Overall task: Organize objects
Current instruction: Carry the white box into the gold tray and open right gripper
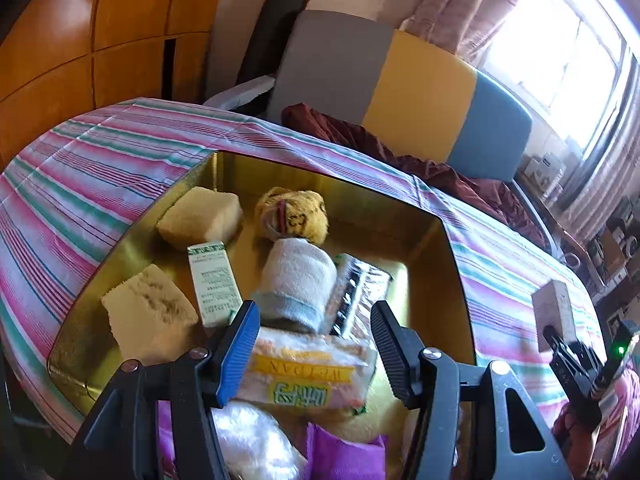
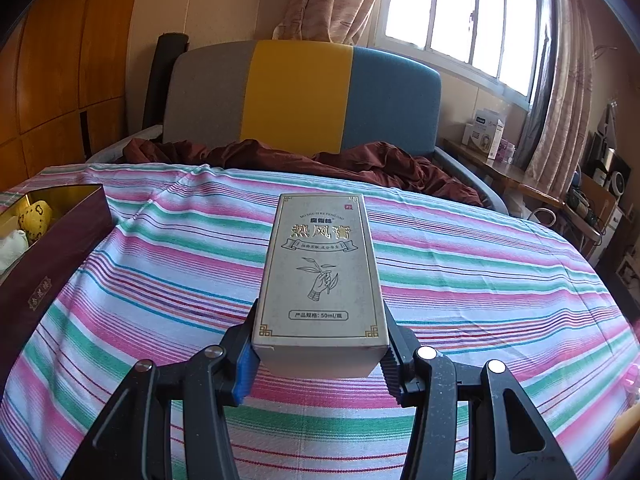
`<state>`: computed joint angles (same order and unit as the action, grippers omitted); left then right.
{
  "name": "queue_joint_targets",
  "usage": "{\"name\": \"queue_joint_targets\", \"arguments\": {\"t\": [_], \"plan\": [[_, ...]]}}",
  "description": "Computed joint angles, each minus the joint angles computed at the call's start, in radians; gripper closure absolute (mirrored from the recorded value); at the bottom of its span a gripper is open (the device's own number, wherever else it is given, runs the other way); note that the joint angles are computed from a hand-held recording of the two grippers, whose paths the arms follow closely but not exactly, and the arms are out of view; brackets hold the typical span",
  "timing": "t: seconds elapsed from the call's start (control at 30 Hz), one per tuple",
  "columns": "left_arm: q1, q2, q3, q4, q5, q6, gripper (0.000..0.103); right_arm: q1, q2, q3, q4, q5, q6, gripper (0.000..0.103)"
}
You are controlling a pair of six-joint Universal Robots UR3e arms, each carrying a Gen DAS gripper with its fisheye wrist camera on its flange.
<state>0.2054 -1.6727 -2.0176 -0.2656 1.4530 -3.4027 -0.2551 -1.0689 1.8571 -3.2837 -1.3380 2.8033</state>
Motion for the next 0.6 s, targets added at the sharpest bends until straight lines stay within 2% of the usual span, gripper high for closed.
{"name": "queue_joint_targets", "arguments": {"t": [0.17, 0.3, 0.6], "plan": [[0.013, 0.040, -0.045, 0.001, -0.050, 0.010, 0.045, 0.013, -0.033, -0.008, 0.082, 0.033, -0.059, 0.052], [0.017, 0.064, -0.073, 0.007, -0.064, 0.023, 0.045, 0.070, -0.063, 0.015, 0.100, -0.033, -0.092, 0.052], [0.060, 0.136, -0.157, 0.023, -0.110, 0.048, 0.045, 0.140, -0.148, 0.050, 0.172, -0.030, -0.030, 0.052]]}}
